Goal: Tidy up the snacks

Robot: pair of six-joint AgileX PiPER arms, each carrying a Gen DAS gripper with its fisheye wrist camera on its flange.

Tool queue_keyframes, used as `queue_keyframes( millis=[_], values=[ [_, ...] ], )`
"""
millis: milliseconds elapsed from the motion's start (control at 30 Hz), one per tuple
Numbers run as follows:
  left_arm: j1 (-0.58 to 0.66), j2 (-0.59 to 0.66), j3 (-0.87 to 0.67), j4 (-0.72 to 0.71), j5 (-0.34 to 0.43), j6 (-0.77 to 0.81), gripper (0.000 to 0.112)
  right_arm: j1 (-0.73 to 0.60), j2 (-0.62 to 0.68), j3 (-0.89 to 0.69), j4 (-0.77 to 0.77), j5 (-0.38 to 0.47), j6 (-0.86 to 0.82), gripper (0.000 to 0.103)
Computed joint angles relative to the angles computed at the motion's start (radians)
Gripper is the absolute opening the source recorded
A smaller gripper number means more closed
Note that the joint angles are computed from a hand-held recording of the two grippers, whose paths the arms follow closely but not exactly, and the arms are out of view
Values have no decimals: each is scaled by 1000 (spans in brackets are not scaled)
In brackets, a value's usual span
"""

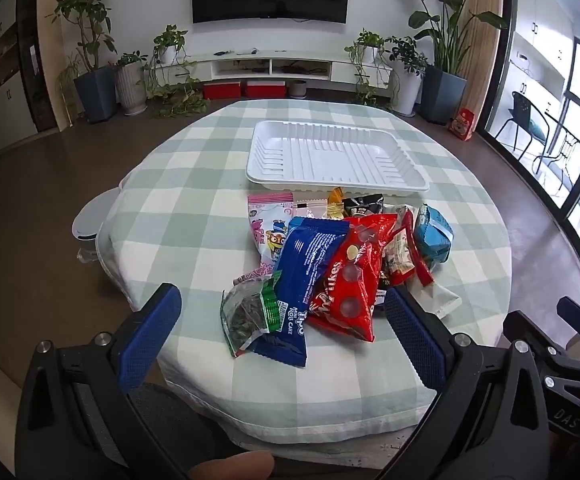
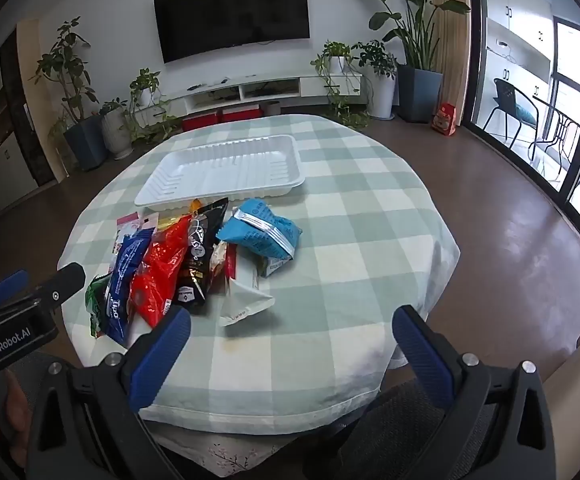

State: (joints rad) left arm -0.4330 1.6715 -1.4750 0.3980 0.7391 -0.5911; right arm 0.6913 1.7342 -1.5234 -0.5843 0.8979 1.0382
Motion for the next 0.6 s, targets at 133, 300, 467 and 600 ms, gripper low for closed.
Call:
queue_keyframes(
  millis=[133,300,467,600],
  values=[
    [-26,-16,28,43,-9,-44,103,-2,0,3,4,-6,-1,103],
    [8,3,-13,-27,12,14,103,-1,-6,9,-1,-5,1,103],
    [3,8,-19,-22,16,8,103,5,6,-21,15,22,-13,103],
    [10,4,-17,-35,14,20,103,-7,7,6,20,0,-9,103]
  ],
)
